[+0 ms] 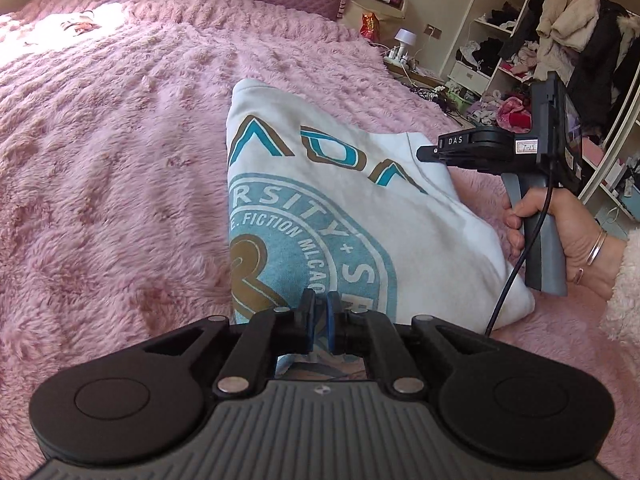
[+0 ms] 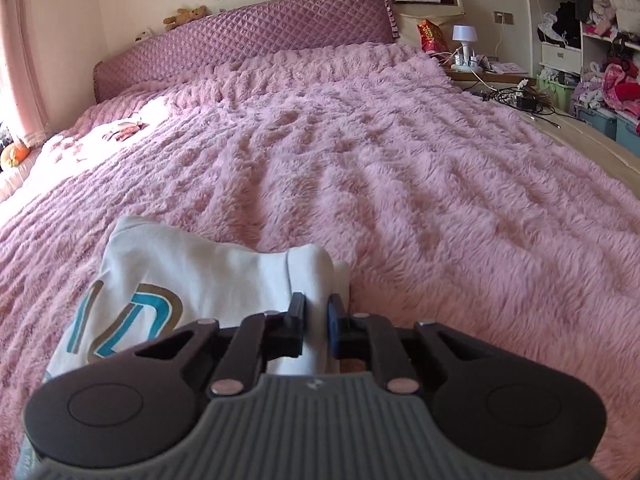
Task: Fold small clothes
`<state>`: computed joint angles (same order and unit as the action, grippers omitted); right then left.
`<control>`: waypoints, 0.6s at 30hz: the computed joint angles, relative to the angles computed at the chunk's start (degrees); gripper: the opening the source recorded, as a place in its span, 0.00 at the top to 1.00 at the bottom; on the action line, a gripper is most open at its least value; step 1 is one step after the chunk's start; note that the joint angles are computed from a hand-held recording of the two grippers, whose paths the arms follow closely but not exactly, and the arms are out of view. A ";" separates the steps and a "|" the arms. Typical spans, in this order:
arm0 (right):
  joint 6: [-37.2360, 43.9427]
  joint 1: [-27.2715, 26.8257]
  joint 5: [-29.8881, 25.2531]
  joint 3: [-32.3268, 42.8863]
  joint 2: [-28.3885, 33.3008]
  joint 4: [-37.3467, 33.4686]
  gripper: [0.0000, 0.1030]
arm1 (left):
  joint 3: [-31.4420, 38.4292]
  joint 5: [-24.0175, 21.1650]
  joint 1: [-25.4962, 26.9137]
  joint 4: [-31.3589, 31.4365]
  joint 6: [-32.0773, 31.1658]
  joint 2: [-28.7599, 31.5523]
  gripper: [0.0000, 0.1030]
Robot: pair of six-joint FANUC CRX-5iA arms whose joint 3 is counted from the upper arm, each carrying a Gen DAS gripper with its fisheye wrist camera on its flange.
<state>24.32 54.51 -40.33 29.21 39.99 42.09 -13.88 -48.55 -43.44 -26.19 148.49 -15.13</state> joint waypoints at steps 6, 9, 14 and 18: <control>-1.75 -0.23 -0.43 -0.24 1.15 5.70 0.94 | -0.68 0.12 -1.74 -2.74 3.13 0.66 0.89; 1.91 -0.23 -3.62 2.06 3.72 2.40 0.93 | -0.68 0.28 -2.07 -3.31 4.57 1.05 0.89; -7.13 -0.82 -0.09 -5.16 0.07 8.35 0.72 | -1.44 1.31 -0.94 -1.98 3.09 0.49 0.89; -14.23 -0.25 6.12 -15.35 -8.23 13.07 0.74 | -4.38 5.13 1.61 1.14 2.27 -3.20 0.89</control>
